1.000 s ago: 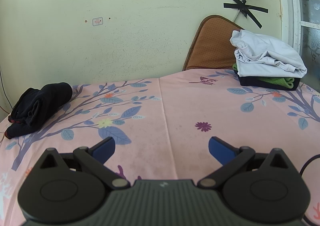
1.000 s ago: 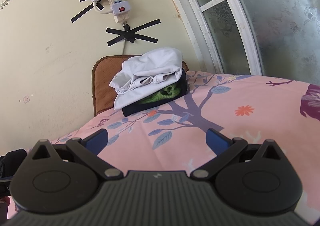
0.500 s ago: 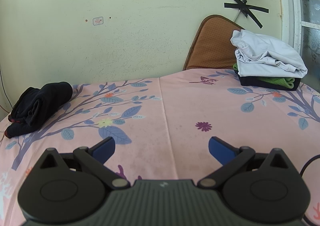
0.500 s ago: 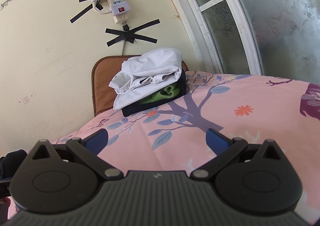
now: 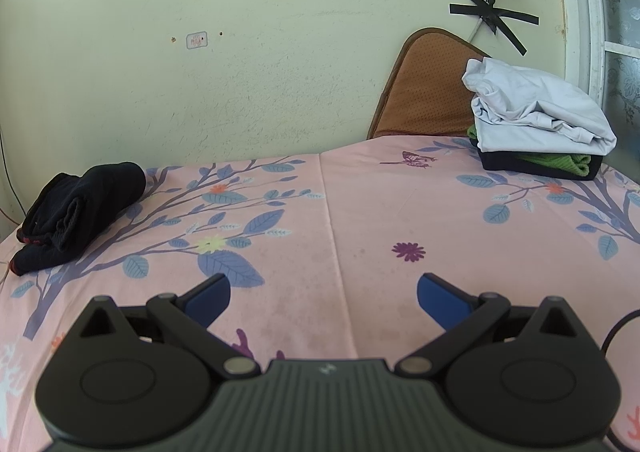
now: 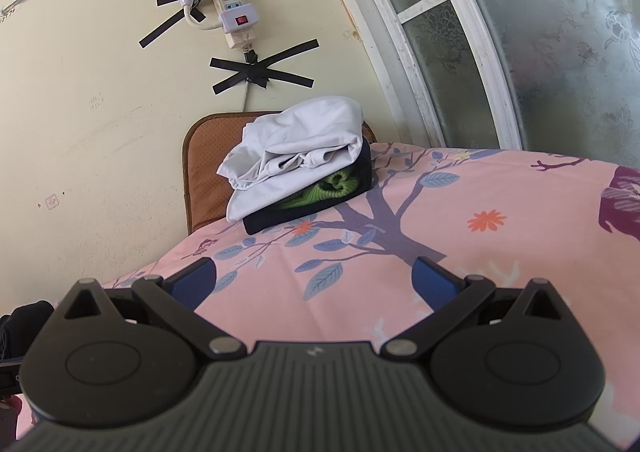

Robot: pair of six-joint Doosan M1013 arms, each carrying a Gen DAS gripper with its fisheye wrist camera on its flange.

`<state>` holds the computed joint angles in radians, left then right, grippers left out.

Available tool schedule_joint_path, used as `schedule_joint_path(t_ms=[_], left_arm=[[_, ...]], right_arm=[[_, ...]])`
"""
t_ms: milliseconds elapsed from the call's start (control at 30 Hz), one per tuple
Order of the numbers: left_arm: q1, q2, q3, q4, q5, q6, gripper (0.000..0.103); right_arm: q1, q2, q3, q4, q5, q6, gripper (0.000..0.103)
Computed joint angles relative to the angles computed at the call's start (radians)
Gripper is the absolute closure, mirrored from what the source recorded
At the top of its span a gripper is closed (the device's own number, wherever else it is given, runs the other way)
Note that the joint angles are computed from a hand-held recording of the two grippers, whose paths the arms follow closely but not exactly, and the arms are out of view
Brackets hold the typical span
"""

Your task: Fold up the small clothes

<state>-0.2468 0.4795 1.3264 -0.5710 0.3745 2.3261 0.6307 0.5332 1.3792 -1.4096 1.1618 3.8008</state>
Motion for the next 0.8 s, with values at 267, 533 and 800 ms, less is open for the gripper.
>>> schedule_joint_path(t_ms=[267,533,800], left_arm=[[-0.002,0.003,-0.008,0.039,0.012,-0.044,0.0],[-0.003,0.004,-0.012,0.063,0.017,-0.065,0.0],[-0.004,0.004,-0.011,0.072,0.013,-0.073,0.0]], right_arm=[[0.0,-0.001,0.0,0.001,-0.001,0.0,0.0],[-0.001,-0.003,0.001,0.007,-0.004,-0.006,0.0],[-0.001,-0.002,0.0,0.01,-0.006,-0.008,0.0]])
